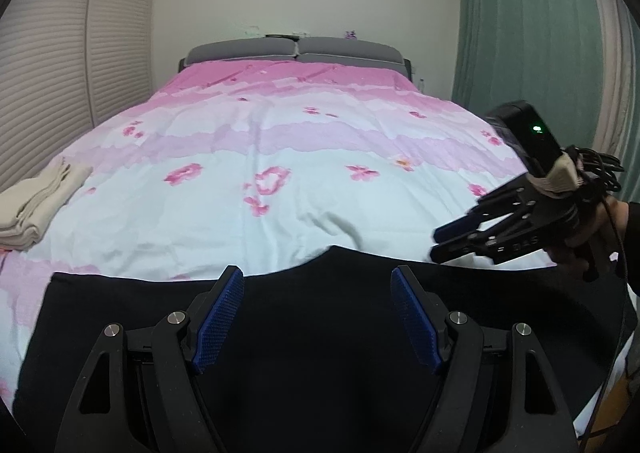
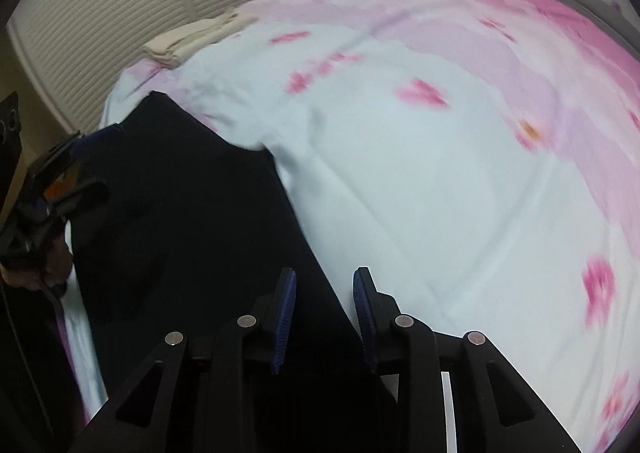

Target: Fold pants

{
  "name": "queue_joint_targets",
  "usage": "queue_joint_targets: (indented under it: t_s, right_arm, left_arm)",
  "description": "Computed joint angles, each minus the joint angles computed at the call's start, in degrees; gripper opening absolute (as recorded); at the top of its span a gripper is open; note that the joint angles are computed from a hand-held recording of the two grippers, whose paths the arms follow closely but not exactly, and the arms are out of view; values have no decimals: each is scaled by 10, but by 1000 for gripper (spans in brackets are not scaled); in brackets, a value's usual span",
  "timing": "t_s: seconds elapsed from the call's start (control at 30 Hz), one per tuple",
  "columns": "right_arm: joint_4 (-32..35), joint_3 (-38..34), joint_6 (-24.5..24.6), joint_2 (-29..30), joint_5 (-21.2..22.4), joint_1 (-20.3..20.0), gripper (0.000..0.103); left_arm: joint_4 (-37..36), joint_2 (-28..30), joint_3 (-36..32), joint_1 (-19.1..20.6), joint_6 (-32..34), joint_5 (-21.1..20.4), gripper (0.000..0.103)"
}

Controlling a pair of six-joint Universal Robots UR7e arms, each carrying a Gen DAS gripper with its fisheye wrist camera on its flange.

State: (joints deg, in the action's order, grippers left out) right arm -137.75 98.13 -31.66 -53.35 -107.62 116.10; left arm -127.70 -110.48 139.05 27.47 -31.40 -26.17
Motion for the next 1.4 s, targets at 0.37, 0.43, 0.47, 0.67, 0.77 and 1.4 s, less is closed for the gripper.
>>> queue_joint_targets:
  t_s: [0.37,0.43,0.47,0.67,0.77,1.4]
  right_arm:
    - [85,-143,23,152,26,23,29]
    - [108,-153,30,160,50,17,11]
    - [112,-155,29,162,53,17,8]
    - [22,-127,29,146,65,19,2]
    - [38,-137,34,150,58,24,2]
    - [-273,304,259,-269,-218,83,53]
  left_arm:
    - [52,-54,-10,34,-9,22,76]
    - [47,-58,-8,37,-3,21,76]
    - [44,-58,-8,38,-1,21,76]
    - [32,-62,-7,41,8,16,76]
    - [57,-68,-10,36,-6,18,76]
    - [131,-34,13,-123,-89,-47,76]
